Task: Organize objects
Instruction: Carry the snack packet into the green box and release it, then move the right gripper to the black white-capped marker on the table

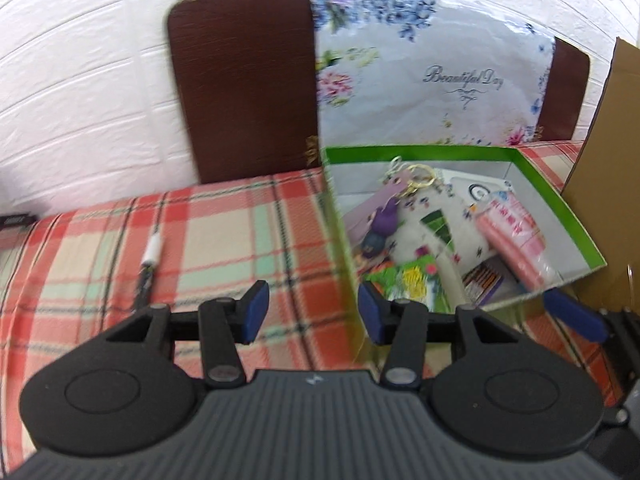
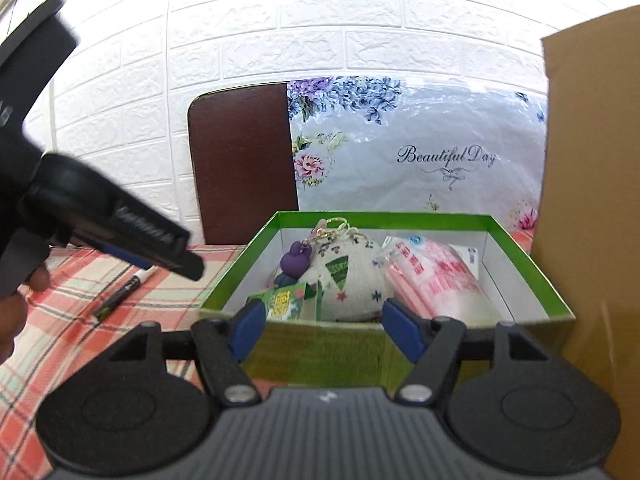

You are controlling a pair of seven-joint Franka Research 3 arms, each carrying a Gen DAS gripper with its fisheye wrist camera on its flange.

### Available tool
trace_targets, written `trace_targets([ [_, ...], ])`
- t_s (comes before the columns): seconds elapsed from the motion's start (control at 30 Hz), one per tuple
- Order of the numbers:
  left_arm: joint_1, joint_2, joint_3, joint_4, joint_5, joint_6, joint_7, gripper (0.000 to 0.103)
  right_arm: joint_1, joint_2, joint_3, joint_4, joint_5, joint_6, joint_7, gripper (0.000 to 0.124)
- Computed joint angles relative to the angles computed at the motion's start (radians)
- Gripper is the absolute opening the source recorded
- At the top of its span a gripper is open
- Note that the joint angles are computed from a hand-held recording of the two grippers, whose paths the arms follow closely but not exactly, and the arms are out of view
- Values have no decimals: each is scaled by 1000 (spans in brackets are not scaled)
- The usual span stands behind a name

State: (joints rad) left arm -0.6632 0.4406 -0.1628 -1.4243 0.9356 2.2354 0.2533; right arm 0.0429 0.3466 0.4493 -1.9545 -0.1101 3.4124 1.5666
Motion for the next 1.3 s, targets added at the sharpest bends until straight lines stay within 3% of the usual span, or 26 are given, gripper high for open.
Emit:
trace_targets([
  [0.17, -12, -72, -13, -98, 33, -46, -67, 54, -204, -46, 195, -76, -111, -16, 101, 67],
  [0.23, -9, -100, -25, -136, 47, -60, -94, 56, -245, -61, 236, -96, -146, -14, 131, 67],
  [0.4, 11, -177, -55, -236, 83, -102, -159, 60, -281, -90, 283, -121, -248, -4, 207, 67],
  [0.5, 36, -230, -74, -306, 100, -116, -205, 60, -266, -98, 284, -120, -300, -11, 236, 67],
  [0.7, 100, -318, -108, -436, 100, -130, -281, 63, -282, -62, 365, -90, -336, -75, 201, 67],
  [0.77, 121, -346, -116, -481, 99, -134, -307, 68, -252, -48, 360, -75, -319, -99, 164, 67],
  [0.9, 173, -406, -124, -583, 78, -103, -361, 70, -207, 7, 369, -28, -292, -165, 86, 67],
  [1.07, 253, -483, -119, -720, 61, -15, -445, 70, -124, 139, 369, 110, -251, -312, -11, 67],
  [1.3, 336, -526, -117, -830, 31, 51, -531, 71, 142, 379, 240, 502, -187, -504, -64, 67],
])
